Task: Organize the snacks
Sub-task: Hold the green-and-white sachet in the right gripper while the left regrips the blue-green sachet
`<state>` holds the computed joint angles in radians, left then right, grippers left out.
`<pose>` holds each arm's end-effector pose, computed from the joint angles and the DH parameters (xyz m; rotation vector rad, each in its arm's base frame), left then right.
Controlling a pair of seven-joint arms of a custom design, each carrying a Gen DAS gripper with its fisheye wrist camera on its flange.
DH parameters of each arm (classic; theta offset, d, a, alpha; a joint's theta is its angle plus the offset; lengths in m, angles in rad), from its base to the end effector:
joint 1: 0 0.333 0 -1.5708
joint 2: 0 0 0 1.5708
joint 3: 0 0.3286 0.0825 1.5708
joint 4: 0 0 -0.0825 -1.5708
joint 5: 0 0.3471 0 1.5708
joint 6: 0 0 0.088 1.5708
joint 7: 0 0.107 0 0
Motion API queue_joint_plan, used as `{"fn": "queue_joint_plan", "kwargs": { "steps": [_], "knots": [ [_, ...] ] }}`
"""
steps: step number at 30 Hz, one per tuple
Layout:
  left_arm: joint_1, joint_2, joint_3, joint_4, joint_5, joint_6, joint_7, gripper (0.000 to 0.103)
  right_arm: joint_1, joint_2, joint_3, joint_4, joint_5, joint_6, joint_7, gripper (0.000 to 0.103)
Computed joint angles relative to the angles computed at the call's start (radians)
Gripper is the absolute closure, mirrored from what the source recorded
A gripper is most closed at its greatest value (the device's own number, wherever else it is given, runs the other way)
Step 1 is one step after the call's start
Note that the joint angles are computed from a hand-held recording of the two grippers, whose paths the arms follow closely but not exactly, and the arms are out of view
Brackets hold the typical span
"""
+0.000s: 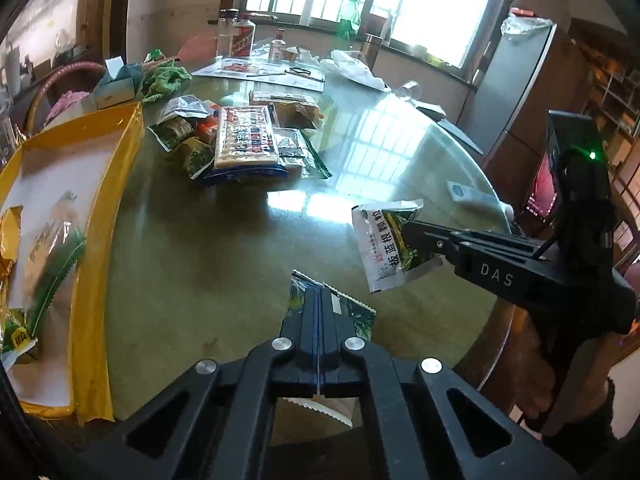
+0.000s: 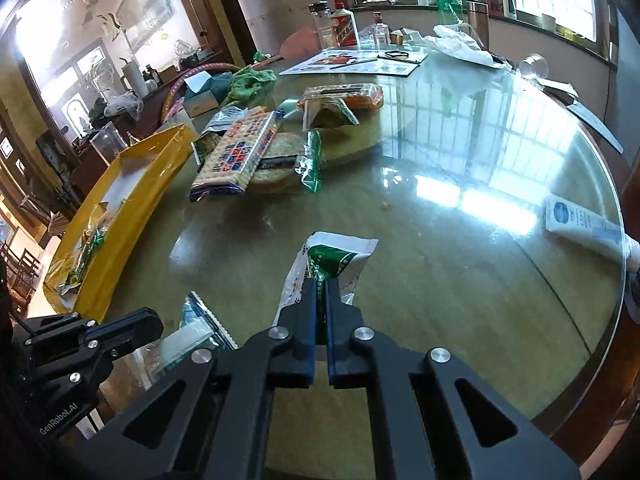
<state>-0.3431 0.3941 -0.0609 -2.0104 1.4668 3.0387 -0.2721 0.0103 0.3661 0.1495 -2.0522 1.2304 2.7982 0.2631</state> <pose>0.5049 -0.2959 0.3252 -1.8989 1.8518 -0.8885 0.5842 0.0445 0.3172 -1.9904 1.4184 -0.1944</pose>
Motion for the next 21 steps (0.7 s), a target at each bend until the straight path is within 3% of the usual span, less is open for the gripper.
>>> {"fn": "queue_joint_plan", "kwargs": {
  "steps": [3,5,7,8,9,13,16,21],
  "knots": [
    [0.000,-0.012,-0.001,-0.001,0.068,-0.009,-0.067,0.103,0.003,0.003,-0.002,0.001,-0.010,0.003,0.013,0.098],
    [0.016,-0.010,-0.027,-0.009,-0.012,-0.015,0.034,0.103,0.001,0.007,-0.004,0.003,-0.024,-0.001,0.031,0.098],
    [0.004,-0.006,-0.025,-0.005,-0.033,-0.035,0.072,0.079,-0.004,0.012,-0.005,0.007,-0.032,-0.007,0.049,0.098],
    [-0.004,-0.003,-0.029,-0.004,-0.067,-0.065,0.120,0.055,-0.008,0.012,-0.004,0.007,-0.033,-0.008,0.051,0.098],
    [-0.015,-0.002,-0.025,-0.004,-0.077,-0.082,0.136,0.043,-0.010,0.012,-0.003,0.007,-0.033,-0.008,0.053,0.098],
    [-0.018,0.031,-0.045,0.007,-0.248,-0.138,0.330,0.043,-0.018,0.014,0.001,0.010,-0.033,-0.014,0.054,0.098],
    [-0.014,0.049,-0.050,0.005,-0.356,-0.131,0.440,0.043,-0.022,0.018,0.001,0.013,-0.033,-0.018,0.055,0.098],
    [-0.069,0.053,-0.004,0.007,-0.411,-0.155,0.506,0.040,-0.028,0.025,-0.001,0.019,-0.041,-0.029,0.067,0.098]
  ]
}}
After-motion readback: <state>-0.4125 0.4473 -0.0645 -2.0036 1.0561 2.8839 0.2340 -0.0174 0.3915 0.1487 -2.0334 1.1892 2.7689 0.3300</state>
